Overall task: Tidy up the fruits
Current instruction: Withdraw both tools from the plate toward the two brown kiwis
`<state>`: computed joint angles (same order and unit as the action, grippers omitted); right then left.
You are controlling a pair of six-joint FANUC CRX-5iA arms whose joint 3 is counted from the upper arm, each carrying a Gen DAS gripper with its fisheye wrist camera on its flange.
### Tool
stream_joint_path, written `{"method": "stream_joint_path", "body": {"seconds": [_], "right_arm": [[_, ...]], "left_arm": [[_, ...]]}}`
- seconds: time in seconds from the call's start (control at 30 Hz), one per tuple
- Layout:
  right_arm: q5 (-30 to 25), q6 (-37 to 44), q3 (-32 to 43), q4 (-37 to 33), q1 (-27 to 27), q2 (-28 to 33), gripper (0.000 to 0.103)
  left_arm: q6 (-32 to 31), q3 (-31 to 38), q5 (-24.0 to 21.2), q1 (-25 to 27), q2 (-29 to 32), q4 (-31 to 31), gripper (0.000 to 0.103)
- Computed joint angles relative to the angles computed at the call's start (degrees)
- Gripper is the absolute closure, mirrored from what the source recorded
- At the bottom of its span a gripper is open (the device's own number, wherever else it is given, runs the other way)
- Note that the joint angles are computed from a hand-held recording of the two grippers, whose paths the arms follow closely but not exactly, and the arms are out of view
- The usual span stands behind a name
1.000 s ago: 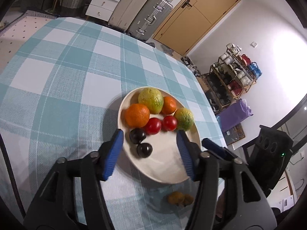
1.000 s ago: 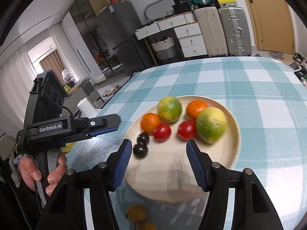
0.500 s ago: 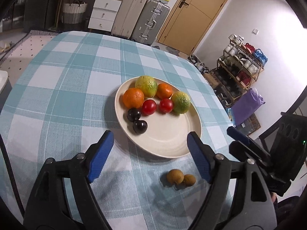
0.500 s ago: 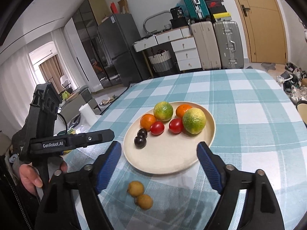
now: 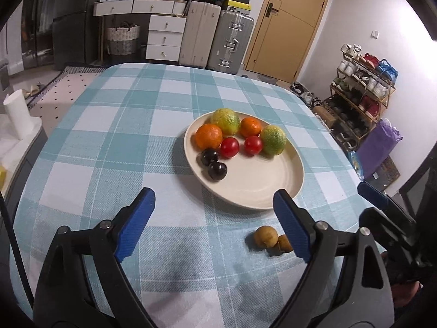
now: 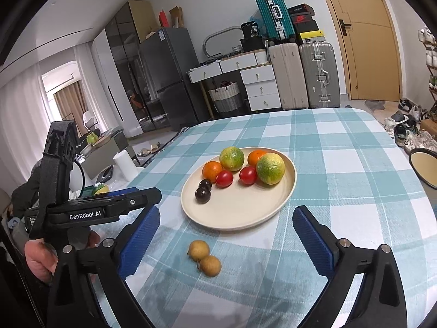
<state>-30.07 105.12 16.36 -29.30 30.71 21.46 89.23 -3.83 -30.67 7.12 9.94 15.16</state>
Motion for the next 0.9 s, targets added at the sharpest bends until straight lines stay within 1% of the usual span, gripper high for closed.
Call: {"method": "stream_joint_path", "body": {"seconds": [0.07,0.1,0.17,0.3,0.47,0.53,0.63,0.8,0.9], "right_arm": [[0.3,0.5,-0.8,-0.6,0.0,-0.6,0.001],[0.5,0.5,-1.2,-0.6,0.1,-0.9,0.001],[0.5,1.0,-1.9,-0.9,0.2,-1.2,0.001],[0.5,1.8,-3.1,-0.2,0.8,-1.5,0.0],[0.2,-0.3,-4.1,2.1,1.8,-1.3,0.0],[-0.3,-0.3,-4.2,2.1,1.8,-1.1,0.0],[0.0,-3.4,-5.0,5.0,2.5,-0.7,0.0],[-2.1,-3.8,-4.2,5.5,2.8,0.2,0.0],[-2.5,-6.0,-3.9,8.4,3.7,1.0,0.001]], "left_arm": [[2.9,0.2,0.0,-0.4,-0.5,-3.3,0.009],[4.6,0.4,0.0,-0.7,-0.7,-5.5,0.003],[6.9,0.2,0.5,-1.2,-1.2,-8.1,0.001],[8.5,-0.4,0.3,-1.6,-1.6,-10.1,0.001],[9.5,-1.4,0.0,-1.7,-1.7,-10.8,0.001],[9.8,-1.6,-0.3,-1.7,-1.7,-10.9,0.001],[9.6,-2.3,-0.2,-1.4,-1.6,-10.4,0.001],[8.6,-3.2,-0.1,-0.9,-1.3,-8.7,0.001],[7.8,-3.1,-0.5,-0.8,-0.8,-7.8,0.001]]}}
